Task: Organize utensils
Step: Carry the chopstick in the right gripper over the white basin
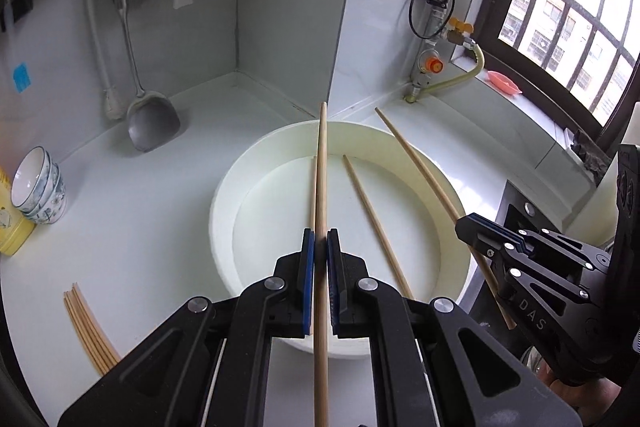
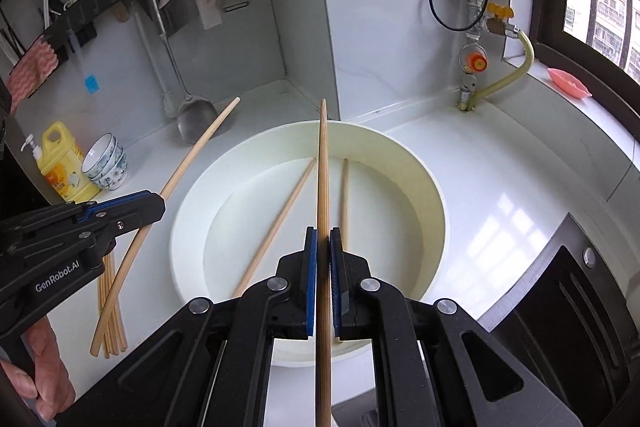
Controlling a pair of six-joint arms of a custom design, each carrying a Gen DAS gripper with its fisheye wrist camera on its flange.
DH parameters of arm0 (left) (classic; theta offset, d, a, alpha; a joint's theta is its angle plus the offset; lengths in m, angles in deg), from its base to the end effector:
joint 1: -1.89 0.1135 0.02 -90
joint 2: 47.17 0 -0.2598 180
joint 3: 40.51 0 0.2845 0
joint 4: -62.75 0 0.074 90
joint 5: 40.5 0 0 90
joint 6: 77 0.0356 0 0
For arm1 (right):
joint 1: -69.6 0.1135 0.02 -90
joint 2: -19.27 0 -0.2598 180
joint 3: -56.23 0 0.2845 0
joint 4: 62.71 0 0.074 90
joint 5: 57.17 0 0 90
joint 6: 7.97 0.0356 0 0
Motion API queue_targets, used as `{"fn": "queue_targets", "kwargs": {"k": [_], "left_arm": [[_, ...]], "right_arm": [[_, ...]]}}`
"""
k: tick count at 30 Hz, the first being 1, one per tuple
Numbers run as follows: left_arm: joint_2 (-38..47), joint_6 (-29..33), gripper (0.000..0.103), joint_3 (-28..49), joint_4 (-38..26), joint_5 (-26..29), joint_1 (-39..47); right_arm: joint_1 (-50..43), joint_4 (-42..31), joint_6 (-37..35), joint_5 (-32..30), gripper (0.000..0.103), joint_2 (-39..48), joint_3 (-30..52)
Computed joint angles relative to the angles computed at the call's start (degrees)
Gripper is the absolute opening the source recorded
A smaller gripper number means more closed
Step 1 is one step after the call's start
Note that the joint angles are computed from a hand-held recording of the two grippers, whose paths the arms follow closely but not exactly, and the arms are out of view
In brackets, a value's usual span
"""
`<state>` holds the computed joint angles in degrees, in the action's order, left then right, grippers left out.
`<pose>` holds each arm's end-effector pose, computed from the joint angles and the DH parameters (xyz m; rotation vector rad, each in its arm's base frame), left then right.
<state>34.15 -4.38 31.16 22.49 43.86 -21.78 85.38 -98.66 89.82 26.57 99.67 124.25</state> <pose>0.3052 -0.1300 0.2389 0.0903 2.4447 -0.2001 0.3139 0.0927 0.2270 -0.2199 2.4228 0.3192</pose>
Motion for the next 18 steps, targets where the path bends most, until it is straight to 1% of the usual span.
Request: {"fn": "queue_targets", "kwargs": {"k": [4, 7, 11, 18], "left_arm": [[7.9, -1.3, 0.007, 5.6, -0.2, -0.6, -0.4], [12.7, 0.1, 0.007, 8.7, -0.3, -0.6, 0.1], [18.6, 2.4, 0.007, 12.3, 0.4, 0.7, 1.5], [26.6, 4.2, 0.007, 17.8, 0.4, 3.8, 3.8]], "right_arm": [[-2.3, 1.0, -1.4, -3.2, 0.006, 5.9, 2.8], [-3.0, 2.0, -0.6, -4.5, 0.006, 9.6, 4.7], [-2.7, 2.8, 0.7, -4.0, 0.006, 13.8, 7.2], [-2.0, 1.0, 1.4, -2.6, 0.006, 21.0, 12.8]]}}
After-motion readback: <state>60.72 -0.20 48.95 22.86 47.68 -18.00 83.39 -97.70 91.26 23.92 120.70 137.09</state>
